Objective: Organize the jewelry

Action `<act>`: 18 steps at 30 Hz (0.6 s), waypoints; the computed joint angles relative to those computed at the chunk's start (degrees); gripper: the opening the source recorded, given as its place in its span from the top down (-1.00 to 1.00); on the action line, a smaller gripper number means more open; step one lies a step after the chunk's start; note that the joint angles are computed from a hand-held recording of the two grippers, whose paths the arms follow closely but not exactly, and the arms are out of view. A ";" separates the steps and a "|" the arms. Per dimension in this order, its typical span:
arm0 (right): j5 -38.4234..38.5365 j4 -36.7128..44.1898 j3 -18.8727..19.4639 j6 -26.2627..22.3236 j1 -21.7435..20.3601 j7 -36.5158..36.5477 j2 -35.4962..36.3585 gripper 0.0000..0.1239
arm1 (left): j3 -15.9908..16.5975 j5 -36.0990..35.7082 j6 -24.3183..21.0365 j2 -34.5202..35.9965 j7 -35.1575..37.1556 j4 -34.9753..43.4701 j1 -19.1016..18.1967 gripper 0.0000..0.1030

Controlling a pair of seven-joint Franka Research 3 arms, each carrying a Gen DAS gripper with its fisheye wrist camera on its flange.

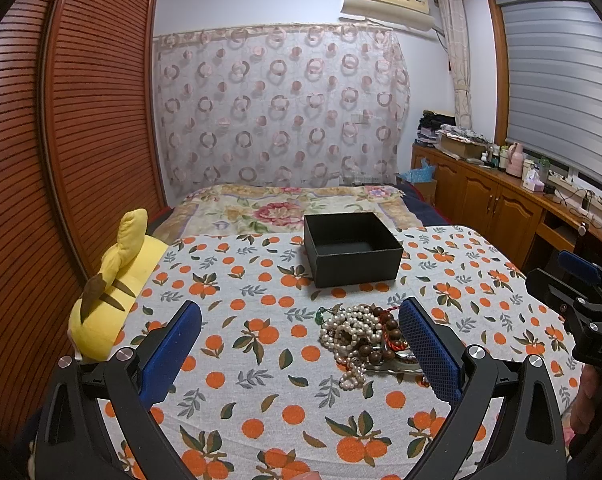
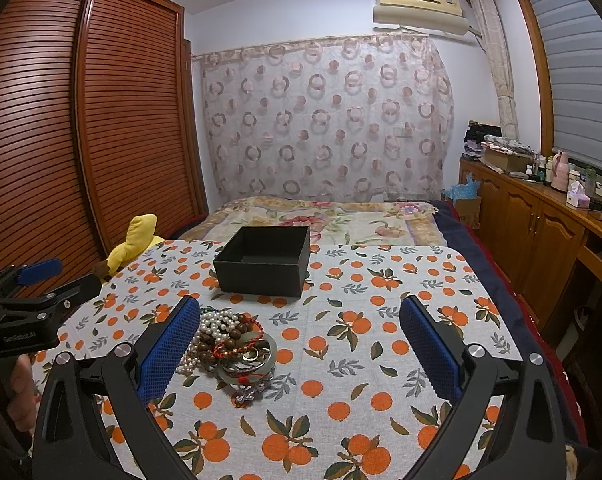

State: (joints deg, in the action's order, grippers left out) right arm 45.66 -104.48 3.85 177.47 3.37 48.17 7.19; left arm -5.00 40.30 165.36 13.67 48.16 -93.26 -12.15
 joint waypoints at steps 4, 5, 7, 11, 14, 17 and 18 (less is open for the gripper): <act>0.00 -0.02 -0.10 -0.76 -0.09 -0.24 -0.07 -0.62 | -0.23 -0.56 -0.42 0.11 0.54 0.11 0.11 -0.86; -0.07 0.02 -0.18 -0.88 -0.07 -0.15 0.06 -0.62 | -0.29 -0.79 -0.60 0.16 0.71 0.13 0.13 -0.86; -0.56 -0.04 -0.28 -0.97 0.14 0.49 0.20 -0.62 | -0.53 -1.48 -1.02 0.12 1.21 0.10 0.20 -0.86; -1.42 0.17 -0.13 -1.34 0.10 0.55 0.77 -0.62 | -1.20 -3.87 -1.49 0.64 3.28 0.22 0.75 -0.86; -0.51 0.53 0.44 -2.23 -0.70 -1.67 1.31 -0.62 | -2.48 -7.95 -0.73 1.59 7.34 -0.14 2.19 -0.86; -1.59 0.84 -0.10 -4.13 -0.73 -1.46 1.83 -0.60 | -3.52 -12.27 -0.55 2.38 11.73 -0.51 3.28 -0.86; -1.34 1.10 -0.04 -5.18 -1.00 -1.94 2.03 -0.52 | -3.82 -13.59 -0.59 2.50 13.00 -0.66 3.59 -0.86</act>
State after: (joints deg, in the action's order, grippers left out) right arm 44.32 -103.38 3.82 172.29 2.37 46.23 9.22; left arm -8.82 26.71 164.77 16.17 61.15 -93.92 -8.56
